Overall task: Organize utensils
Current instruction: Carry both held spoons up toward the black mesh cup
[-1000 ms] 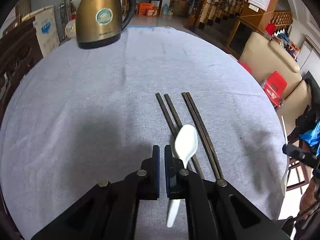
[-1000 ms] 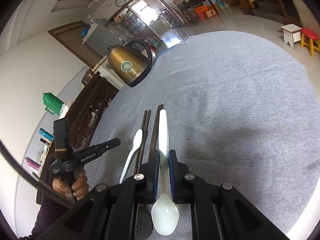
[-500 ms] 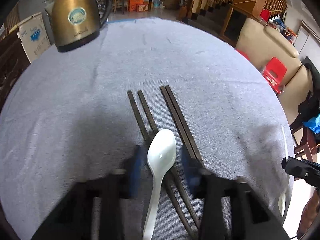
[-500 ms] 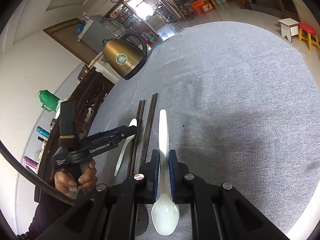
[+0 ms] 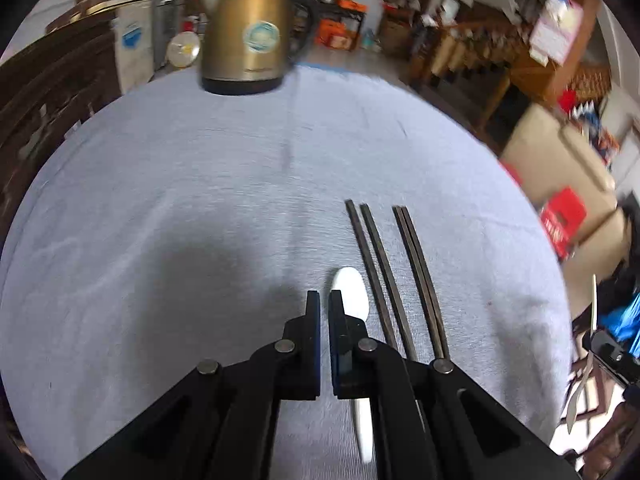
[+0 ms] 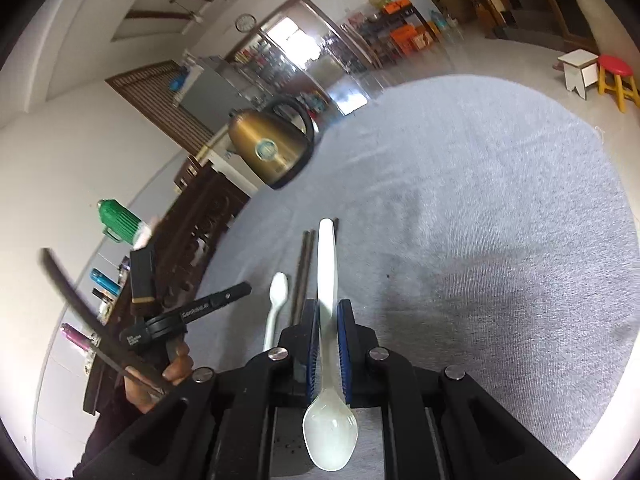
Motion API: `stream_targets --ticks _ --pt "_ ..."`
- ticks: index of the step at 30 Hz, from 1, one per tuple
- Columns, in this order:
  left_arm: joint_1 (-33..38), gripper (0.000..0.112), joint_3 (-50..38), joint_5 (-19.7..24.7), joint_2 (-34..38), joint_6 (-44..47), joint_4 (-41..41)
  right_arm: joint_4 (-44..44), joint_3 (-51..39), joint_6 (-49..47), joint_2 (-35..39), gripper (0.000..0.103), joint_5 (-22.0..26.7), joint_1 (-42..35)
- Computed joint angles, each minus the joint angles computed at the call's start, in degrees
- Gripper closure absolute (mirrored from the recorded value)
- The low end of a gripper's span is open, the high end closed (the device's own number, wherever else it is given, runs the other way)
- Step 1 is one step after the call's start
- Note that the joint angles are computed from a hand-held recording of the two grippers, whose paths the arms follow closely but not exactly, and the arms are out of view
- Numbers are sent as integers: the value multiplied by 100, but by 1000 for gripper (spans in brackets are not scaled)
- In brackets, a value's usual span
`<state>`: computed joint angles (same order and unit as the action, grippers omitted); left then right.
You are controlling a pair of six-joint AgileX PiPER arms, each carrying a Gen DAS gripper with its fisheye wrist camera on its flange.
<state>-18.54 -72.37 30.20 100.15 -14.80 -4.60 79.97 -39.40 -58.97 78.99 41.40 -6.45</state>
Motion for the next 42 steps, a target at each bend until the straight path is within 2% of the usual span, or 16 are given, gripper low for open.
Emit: stream_targets --ticks 3,5,6,7,9,10,16,17,18,19,20,23,28,34,38,42 --pt "71 109 239 36 -236 -180 59 -41 144 49 -318 93 109 -147" --pt "106 106 147 275 -184 -36 -219 -113 197 96 -454 93 186 -227" --pt "64 96 40 387 -104 -135 -173 -162 223 128 -512 93 188 -240" --pt "-3 76 -48 458 -37 -310 -27 -194 225 174 -528 93 169 -214" --pt "-219 60 -216 478 117 -840 489 -234 271 221 -557 93 178 -206" --pt "-315 60 -387 530 249 -989 661 -249 285 230 -560 93 163 -197" --pt "-548 60 -1803 1371 1367 -1199 892 -383 267 328 -538 93 166 -229" --pt "-531 65 -1897 1373 1467 -1151 837 -406 253 351 -549 93 142 -211" --pt "-521 86 -1986 1399 1580 -1119 786 -466 237 373 -579 93 140 -232" --pt "-553 99 -2033 1417 1644 -1254 965 -497 224 389 -591 93 123 -238" --pt "-587 104 -1971 1352 1613 -1346 1120 -526 214 400 -601 93 119 -266" --pt "-522 105 -1663 1070 1452 -1394 1106 -512 225 385 -619 93 187 -386" --pt "-280 105 -684 514 727 -1859 1301 -472 305 365 -862 93 208 -492" --pt "-20 105 925 -164 -862 -3244 2240 -282 510 260 -1639 93 489 -913" --pt "-184 105 1914 -127 -2226 -4668 3439 108 752 -1 -2287 93 833 -1263" --pt "-777 105 2599 557 -3722 -5713 4355 518 989 -326 -3074 93 1260 -1418"
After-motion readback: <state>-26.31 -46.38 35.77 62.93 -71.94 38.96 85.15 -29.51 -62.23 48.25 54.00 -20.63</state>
